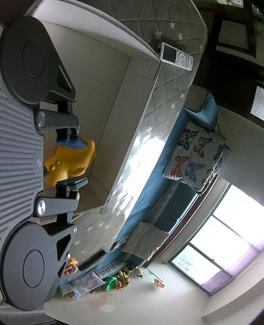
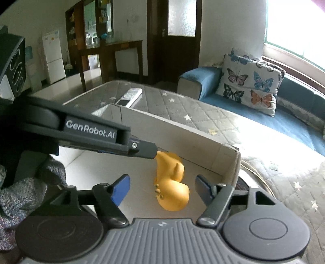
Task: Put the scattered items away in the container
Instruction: 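Open the left gripper to drop the orange duck into the box, then move the left gripper back to the yellow plush chick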
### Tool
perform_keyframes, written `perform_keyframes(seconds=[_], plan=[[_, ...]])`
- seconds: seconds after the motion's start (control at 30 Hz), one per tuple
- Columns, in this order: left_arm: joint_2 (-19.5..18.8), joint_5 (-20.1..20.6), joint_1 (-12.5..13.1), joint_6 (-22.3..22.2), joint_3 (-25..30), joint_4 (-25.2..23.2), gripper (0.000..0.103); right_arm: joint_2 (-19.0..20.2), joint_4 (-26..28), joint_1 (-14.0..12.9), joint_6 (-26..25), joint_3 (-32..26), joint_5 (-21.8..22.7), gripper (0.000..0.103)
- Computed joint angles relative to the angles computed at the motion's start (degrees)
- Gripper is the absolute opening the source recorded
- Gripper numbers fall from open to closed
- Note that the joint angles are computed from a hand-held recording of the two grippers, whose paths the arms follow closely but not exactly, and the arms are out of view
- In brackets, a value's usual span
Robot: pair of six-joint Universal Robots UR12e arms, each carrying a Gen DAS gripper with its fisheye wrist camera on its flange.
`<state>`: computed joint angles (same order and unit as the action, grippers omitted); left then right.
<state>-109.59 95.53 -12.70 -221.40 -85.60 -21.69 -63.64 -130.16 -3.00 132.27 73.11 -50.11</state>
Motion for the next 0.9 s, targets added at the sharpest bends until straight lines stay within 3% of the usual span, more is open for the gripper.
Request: perform_keyframes(seconds=[0.63,0.9], plan=[[5.12,-0.86,-3.31,-1.91,-6.77,6.31,0.032,-7.71,-9.13,-5.27,5.05,11.68,7.11,0.103],[6.84,-2.11,-4.49,-2.3,-9.8,10.21,0.032,-10.36,-11.61,-7.27,7.13,16.29,9.36,0.103]])
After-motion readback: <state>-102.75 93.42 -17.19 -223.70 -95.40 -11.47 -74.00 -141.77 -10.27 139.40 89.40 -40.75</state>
